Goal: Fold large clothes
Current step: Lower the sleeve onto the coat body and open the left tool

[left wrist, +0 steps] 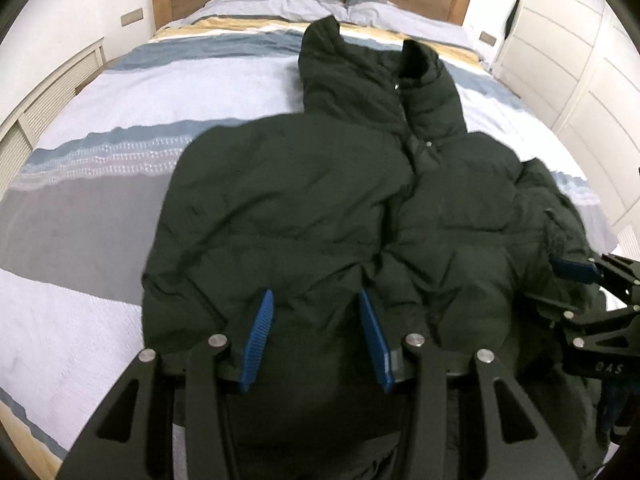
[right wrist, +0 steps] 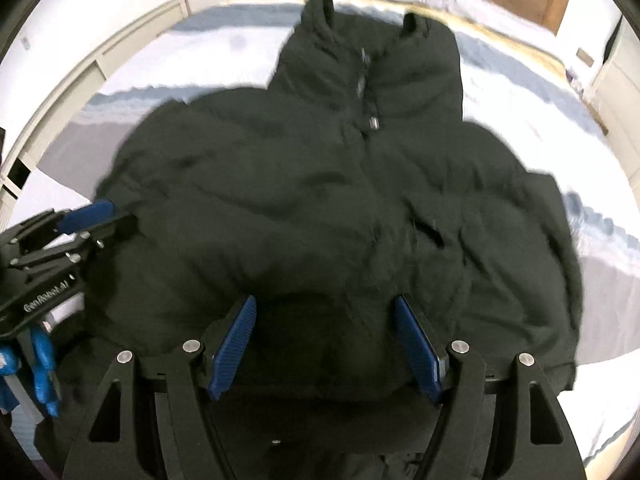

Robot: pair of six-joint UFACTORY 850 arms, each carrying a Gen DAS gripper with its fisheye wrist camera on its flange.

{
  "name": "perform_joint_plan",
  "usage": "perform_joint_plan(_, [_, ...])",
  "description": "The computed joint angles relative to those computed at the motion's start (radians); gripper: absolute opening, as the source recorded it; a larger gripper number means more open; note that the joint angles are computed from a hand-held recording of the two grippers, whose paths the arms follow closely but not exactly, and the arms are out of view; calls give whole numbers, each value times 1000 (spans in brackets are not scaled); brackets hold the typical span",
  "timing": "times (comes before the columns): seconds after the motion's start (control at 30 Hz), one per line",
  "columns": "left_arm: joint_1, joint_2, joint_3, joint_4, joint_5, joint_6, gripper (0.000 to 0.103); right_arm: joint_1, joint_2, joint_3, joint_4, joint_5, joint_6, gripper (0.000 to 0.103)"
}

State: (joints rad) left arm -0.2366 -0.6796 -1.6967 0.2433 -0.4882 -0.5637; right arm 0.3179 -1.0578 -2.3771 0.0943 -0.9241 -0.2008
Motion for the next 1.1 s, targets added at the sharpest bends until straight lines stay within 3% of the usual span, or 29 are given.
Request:
perform_joint_plan(0.13, [-10,-12,9,51,-2,-70,44,-20,29,81,46,30,-60,75])
perform_joint_plan(0.53, [-28,-32,-10,148,-44,-161,46,-44,27,81,122,8,-204,76])
perform_joint_plan(0.93, [-22,-66,-92,145,-112,-153,46,-54,-14,-42,191,-33,-281,76])
perform_joint_plan(1.1, [-24,-94,-114,148,-136,-161,54,-57,-75,-117,174,-88,-283,76])
